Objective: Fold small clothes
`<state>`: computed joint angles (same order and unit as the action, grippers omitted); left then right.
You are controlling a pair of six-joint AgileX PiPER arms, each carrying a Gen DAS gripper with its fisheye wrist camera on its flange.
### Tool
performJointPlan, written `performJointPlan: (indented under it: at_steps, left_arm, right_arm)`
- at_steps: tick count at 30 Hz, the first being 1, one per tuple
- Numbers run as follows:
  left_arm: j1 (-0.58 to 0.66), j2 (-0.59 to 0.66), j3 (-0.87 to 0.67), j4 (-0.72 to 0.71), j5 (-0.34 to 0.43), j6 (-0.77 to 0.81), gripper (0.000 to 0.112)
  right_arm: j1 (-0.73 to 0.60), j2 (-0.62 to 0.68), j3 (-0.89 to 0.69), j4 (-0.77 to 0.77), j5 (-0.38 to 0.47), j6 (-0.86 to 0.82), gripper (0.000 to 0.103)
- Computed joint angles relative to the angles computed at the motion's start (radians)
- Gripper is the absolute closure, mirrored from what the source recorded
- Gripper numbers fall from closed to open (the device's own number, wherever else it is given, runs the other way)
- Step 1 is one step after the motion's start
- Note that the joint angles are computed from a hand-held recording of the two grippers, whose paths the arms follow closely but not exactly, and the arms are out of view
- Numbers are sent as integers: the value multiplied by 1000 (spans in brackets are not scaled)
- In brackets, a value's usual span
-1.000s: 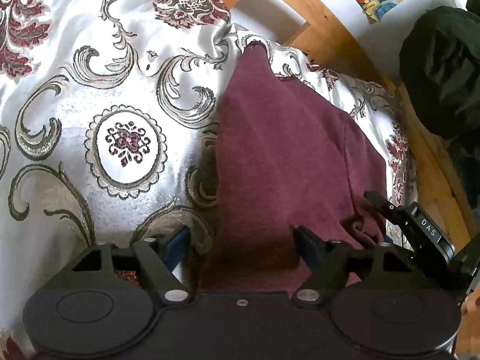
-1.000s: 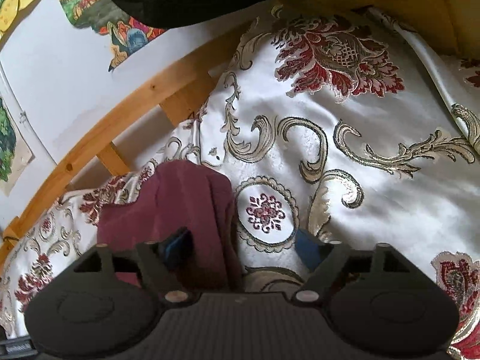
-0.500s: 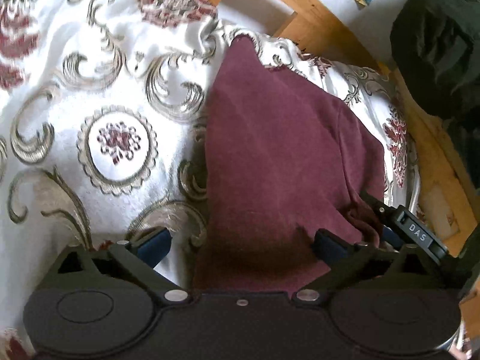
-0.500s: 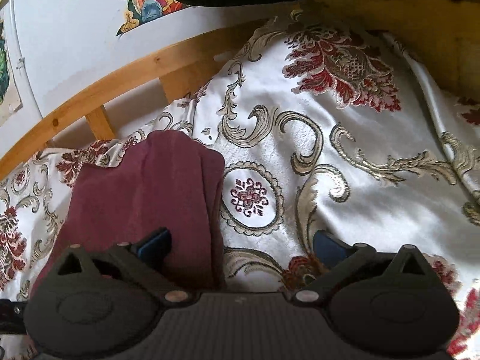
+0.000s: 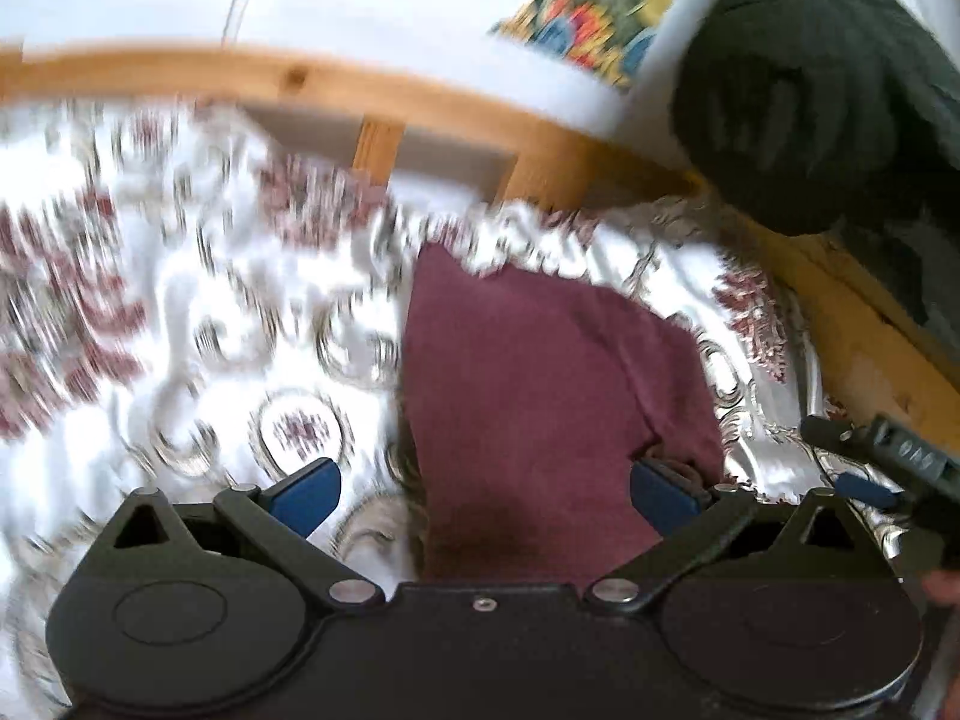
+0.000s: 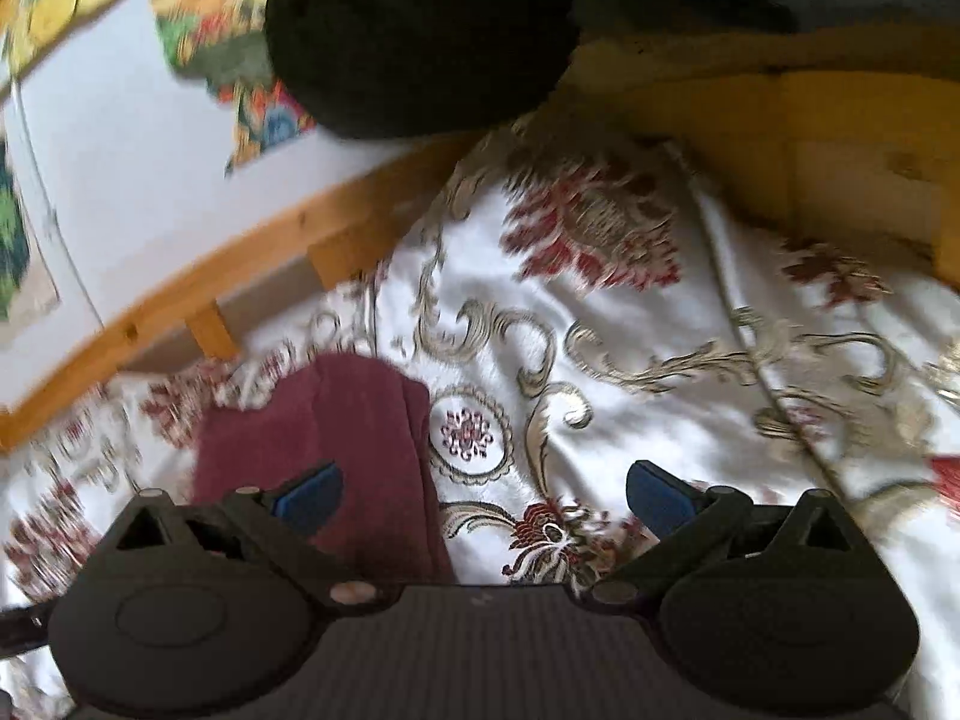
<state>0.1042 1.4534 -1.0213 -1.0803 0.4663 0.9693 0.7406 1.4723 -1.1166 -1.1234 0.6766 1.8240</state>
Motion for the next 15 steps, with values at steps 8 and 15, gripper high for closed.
performJointPlan:
  at_steps: [8,15]
  left_arm:
    - [33,-238,152,-20,-2,44,10]
    - [91,-415,242,20,50,3,10]
  right_arm:
    - [246,-160,58,-64,235,102,1]
    - [513,-190,70,-61,373,137,1]
